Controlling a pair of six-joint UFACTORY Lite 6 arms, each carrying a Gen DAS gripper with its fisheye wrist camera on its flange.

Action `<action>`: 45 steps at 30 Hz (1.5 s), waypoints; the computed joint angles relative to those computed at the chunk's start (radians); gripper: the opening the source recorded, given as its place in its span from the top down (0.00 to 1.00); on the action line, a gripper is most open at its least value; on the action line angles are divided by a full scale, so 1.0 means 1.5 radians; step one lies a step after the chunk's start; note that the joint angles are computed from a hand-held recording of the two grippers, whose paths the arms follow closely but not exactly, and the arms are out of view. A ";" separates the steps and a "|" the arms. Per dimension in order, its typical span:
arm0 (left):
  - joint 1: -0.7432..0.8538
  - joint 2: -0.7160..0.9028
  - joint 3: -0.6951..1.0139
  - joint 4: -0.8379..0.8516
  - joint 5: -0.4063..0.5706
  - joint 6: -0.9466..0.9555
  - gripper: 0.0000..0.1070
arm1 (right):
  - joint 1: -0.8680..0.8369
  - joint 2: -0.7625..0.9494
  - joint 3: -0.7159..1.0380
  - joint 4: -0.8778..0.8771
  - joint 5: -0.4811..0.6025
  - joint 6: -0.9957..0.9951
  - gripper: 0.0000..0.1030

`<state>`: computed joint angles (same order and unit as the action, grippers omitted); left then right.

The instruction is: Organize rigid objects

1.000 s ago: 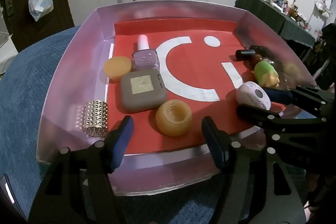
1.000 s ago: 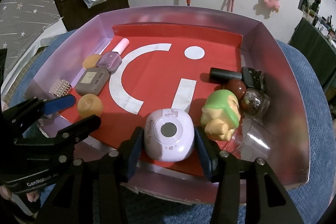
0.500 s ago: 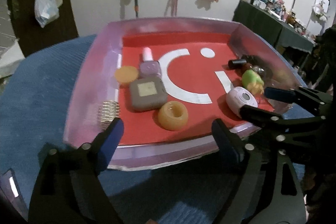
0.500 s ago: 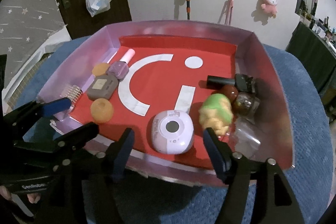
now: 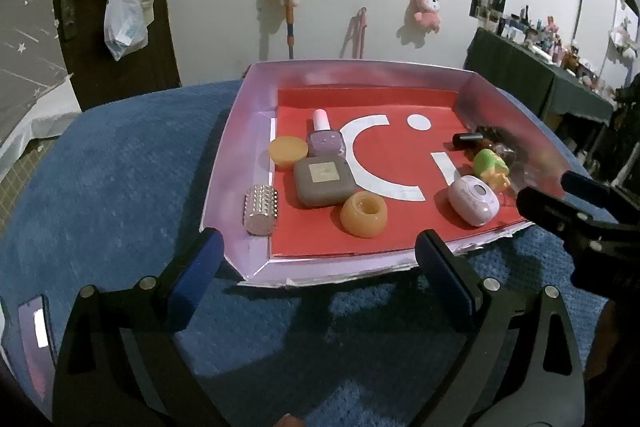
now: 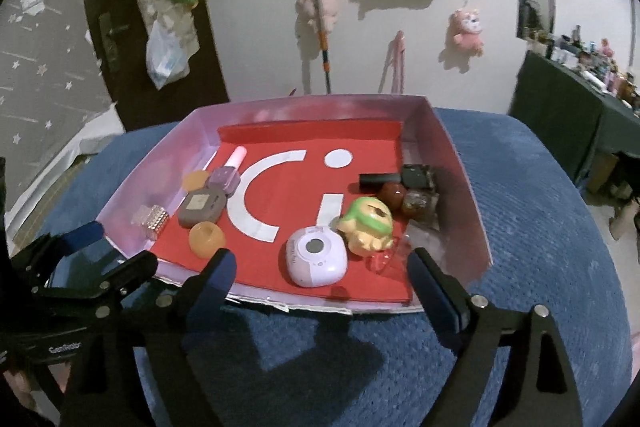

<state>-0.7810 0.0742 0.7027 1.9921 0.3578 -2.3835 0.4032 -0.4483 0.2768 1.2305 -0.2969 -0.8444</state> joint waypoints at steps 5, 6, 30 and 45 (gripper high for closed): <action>-0.021 0.021 -0.009 0.030 0.048 -0.044 0.09 | 0.055 0.016 -0.038 -0.050 -0.089 0.112 0.08; -0.025 0.022 -0.012 0.035 0.056 -0.050 0.08 | 0.064 0.028 -0.040 -0.058 -0.105 0.127 0.08; 0.004 0.058 -0.021 0.225 0.044 -0.239 0.04 | 0.084 0.102 -0.061 -0.170 -0.176 0.281 0.00; 0.019 0.062 -0.024 0.303 0.026 -0.319 0.04 | 0.099 0.121 -0.048 -0.139 -0.188 0.270 0.00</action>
<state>-0.7527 0.1672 0.6672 2.4462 0.3966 -2.8614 0.5511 -0.2670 0.2054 1.0221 -0.5795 -0.4400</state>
